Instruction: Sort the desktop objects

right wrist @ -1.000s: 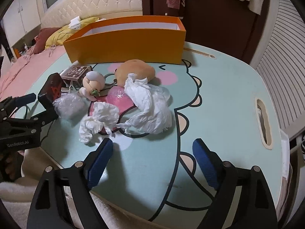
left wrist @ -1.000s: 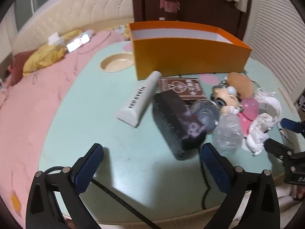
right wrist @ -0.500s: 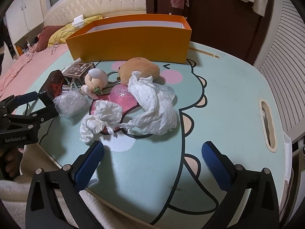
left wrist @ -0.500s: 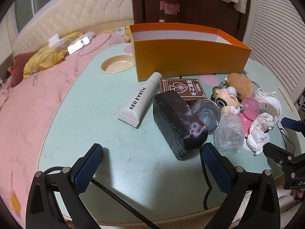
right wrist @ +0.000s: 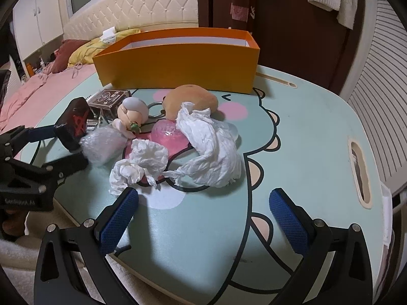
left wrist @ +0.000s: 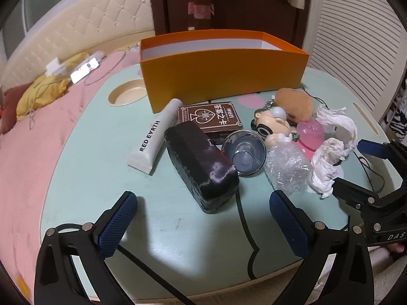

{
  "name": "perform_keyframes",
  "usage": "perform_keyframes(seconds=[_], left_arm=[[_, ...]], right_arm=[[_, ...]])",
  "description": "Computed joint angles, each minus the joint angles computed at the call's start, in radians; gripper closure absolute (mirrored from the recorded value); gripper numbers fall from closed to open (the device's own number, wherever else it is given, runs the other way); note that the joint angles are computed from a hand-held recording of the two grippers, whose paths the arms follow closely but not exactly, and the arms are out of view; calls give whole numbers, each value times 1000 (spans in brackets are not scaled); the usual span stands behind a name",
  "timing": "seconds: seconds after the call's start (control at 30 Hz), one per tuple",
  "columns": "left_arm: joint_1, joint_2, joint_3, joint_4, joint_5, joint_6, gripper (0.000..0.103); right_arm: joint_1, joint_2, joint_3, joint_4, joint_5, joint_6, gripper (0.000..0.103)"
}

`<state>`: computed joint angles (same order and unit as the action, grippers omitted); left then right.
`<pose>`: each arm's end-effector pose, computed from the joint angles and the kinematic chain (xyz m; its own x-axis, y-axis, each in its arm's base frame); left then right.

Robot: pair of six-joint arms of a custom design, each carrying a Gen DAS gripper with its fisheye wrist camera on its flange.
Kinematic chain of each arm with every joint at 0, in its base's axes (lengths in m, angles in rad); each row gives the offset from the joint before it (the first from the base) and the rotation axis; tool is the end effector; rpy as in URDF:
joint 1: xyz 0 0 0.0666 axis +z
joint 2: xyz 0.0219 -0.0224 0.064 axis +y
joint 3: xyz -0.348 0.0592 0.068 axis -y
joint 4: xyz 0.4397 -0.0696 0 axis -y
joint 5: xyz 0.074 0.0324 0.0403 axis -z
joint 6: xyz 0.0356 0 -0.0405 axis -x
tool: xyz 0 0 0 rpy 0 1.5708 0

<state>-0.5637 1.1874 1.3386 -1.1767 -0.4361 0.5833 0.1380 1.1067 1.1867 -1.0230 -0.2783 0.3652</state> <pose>0.3835 -0.2251 0.4540 -0.7679 -0.1052 -0.6318 -0.1484 0.9888 0.0158 0.4233 0.0683 0.4197 -0.6444 -0.4362 -0.6280 -0.5591 0.8291 -0.0021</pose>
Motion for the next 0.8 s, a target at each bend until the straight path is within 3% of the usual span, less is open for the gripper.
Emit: perform_keyframes(seconds=[0.8], left_arm=[[3, -23, -33, 67, -5, -51, 0]], right_arm=[[2, -6, -6, 3, 1, -4, 0]])
